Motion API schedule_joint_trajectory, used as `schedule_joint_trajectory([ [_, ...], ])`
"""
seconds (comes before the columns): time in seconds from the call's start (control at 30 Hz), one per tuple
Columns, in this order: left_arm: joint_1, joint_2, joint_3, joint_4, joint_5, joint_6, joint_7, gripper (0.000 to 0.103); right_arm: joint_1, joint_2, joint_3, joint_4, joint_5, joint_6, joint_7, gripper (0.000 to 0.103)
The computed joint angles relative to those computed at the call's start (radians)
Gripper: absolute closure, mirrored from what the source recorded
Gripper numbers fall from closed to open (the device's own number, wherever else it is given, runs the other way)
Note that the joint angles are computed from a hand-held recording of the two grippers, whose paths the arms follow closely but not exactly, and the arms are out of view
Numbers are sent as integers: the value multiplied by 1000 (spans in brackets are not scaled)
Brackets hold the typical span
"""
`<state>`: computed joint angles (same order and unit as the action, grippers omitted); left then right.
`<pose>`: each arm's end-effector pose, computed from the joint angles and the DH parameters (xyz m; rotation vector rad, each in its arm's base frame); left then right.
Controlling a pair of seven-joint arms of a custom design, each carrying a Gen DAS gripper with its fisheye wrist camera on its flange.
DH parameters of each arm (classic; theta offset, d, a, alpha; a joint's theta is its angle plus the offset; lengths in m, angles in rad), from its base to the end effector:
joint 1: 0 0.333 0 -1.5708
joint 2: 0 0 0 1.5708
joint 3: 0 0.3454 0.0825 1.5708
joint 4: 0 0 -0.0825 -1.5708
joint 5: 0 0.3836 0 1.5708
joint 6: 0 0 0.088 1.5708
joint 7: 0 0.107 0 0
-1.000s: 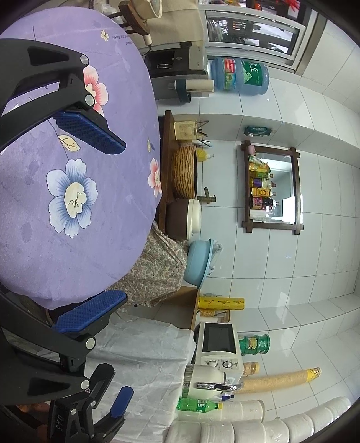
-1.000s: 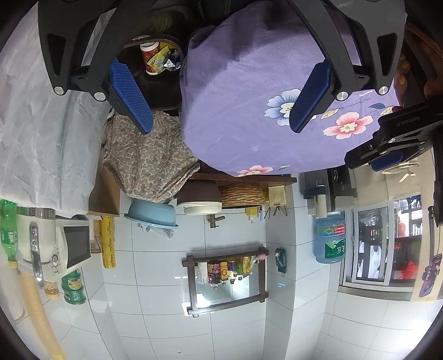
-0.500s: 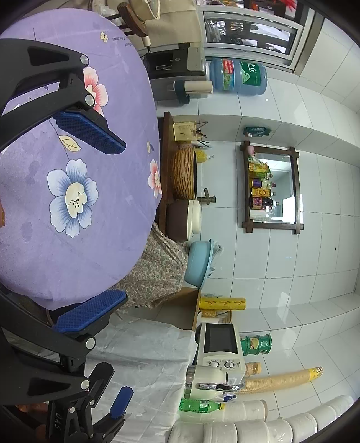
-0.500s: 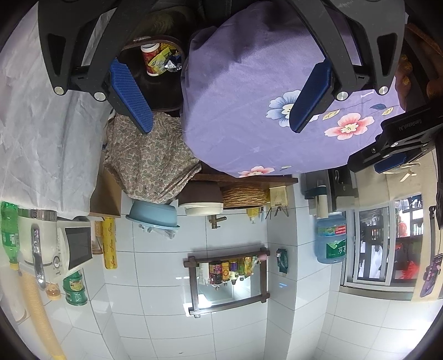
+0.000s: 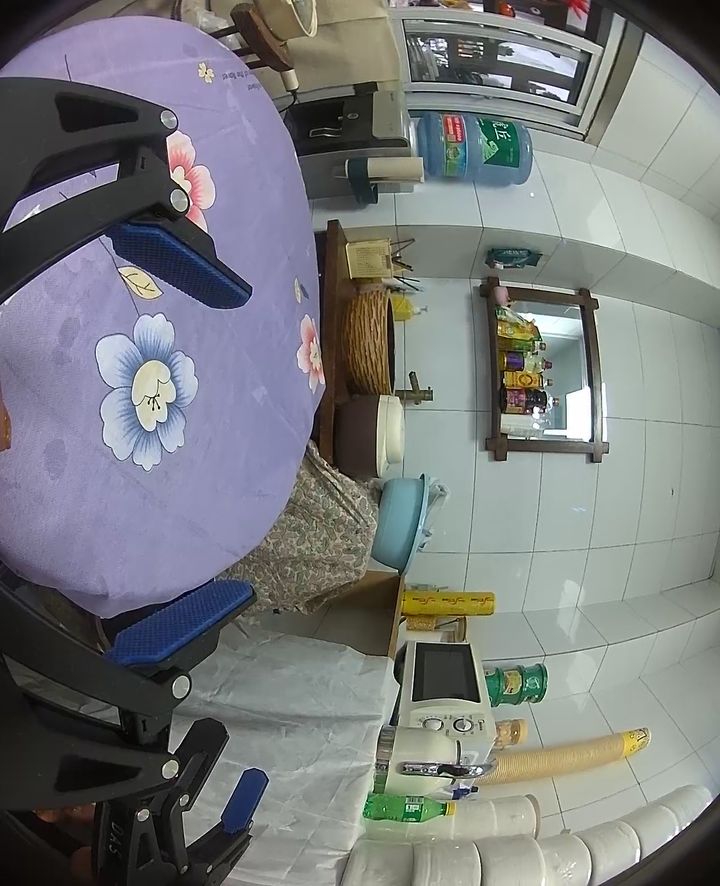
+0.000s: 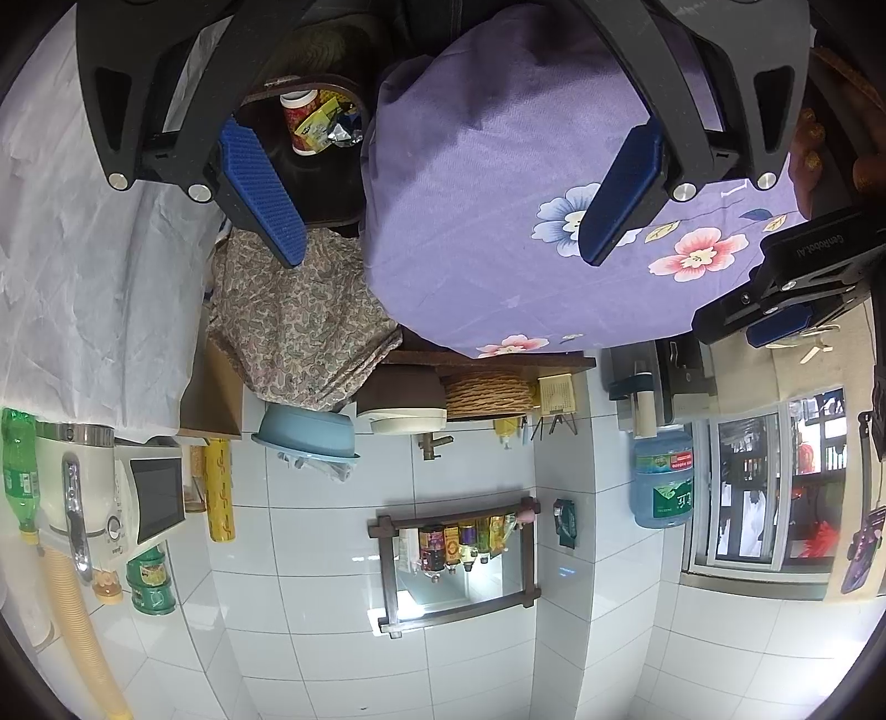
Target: Collect trash
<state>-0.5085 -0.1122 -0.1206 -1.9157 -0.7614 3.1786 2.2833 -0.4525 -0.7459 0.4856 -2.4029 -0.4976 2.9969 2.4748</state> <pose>0.4809 -0.2774 0.7185 -0.9954 1.8203 -1.5020 0.3750 0.1254 0.6921 -1.1822 1.6014 -1.2025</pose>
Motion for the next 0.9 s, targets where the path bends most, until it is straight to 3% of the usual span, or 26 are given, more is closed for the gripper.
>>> schedule_joint_trajectory([
  [0.9,4,3,-2,-3,39,4,-26,6,-10,-2,16,-4,5,-1,15,6],
])
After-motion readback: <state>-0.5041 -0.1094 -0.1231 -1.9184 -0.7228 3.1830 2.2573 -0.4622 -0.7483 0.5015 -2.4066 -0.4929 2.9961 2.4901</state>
